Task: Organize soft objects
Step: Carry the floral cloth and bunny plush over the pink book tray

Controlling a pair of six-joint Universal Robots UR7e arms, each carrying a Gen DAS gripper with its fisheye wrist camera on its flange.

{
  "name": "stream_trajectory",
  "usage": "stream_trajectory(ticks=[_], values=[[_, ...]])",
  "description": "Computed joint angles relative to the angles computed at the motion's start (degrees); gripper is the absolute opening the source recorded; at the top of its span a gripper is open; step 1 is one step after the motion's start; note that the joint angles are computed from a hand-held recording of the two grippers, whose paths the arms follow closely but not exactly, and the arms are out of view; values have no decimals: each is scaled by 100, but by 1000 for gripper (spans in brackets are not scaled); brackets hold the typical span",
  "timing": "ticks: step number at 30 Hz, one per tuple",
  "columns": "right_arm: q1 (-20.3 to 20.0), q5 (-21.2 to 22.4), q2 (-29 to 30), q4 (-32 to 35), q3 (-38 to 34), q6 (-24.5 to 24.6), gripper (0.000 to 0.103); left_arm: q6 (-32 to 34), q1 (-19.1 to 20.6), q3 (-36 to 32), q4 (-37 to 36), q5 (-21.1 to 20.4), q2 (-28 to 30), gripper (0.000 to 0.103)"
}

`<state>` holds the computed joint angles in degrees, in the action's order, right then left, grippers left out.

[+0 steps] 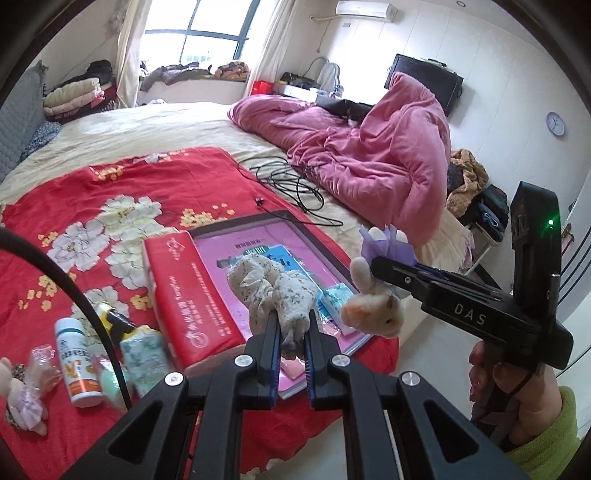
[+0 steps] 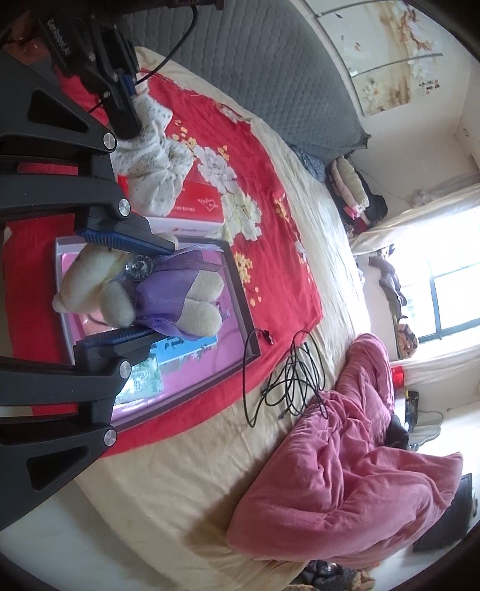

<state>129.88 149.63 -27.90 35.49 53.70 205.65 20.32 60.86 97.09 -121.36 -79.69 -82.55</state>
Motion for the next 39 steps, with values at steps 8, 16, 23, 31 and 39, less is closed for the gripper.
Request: stream_trajectory(ticks=[8,16,23,31,39], values=[[-158,-147,-99,-66,274,132,38,16,-25,135,-64,141,278,11],[-321,-243,-205,-67,484,220,38,-5,1,165,-66,151,554,11],[-426,-293,-219,21,509,269,38,37,42,168,-52,156,731,11],[-629,-487,-136,164,561,468,38,65,95,207,-45,269,892,11],[-838,-794,81,525,368,550,38,52,154,235,15,237,945,11]])
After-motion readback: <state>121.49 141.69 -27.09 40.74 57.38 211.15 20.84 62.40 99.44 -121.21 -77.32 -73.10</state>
